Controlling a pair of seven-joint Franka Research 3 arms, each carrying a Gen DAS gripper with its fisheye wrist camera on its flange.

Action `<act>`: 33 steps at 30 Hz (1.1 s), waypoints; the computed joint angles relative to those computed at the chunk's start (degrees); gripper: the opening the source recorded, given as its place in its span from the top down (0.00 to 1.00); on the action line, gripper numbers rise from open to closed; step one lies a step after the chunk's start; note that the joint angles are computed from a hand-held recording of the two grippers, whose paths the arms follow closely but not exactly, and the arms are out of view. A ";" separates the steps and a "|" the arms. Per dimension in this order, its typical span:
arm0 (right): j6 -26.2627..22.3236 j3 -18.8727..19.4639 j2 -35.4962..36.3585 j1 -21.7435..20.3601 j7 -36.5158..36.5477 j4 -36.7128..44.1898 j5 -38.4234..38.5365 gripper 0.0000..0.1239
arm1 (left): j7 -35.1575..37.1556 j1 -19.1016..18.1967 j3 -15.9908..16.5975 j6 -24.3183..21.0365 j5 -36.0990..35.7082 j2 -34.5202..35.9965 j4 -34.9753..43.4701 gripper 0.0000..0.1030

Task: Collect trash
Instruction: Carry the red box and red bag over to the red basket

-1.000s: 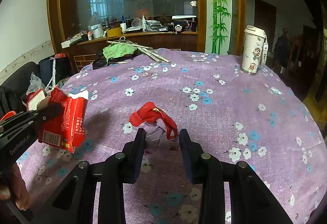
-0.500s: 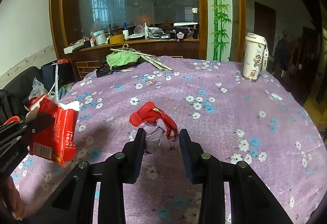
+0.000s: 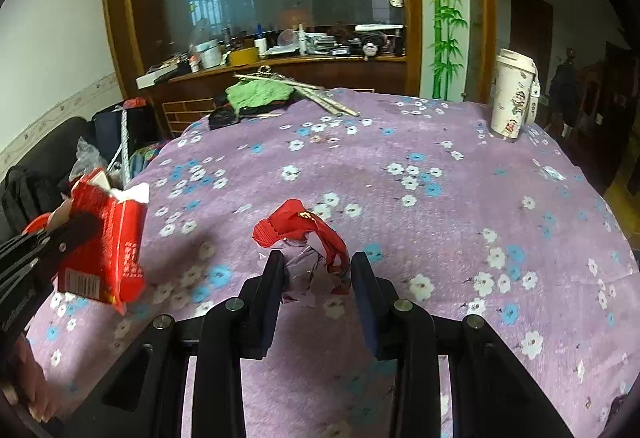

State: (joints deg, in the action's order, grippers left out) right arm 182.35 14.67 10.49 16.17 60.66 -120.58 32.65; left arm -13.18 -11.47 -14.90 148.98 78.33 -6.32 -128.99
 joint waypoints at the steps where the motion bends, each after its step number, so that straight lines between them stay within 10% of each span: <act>1: -0.10 -0.02 -0.47 0.30 0.07 -0.42 -0.14 0.70 | -0.12 0.06 0.11 0.02 -0.07 -0.77 -0.68 0.96; 33: -10.82 2.87 2.29 17.81 -2.61 9.77 -3.41 0.69 | 15.05 12.59 2.30 0.12 -23.31 -47.99 -38.03 0.96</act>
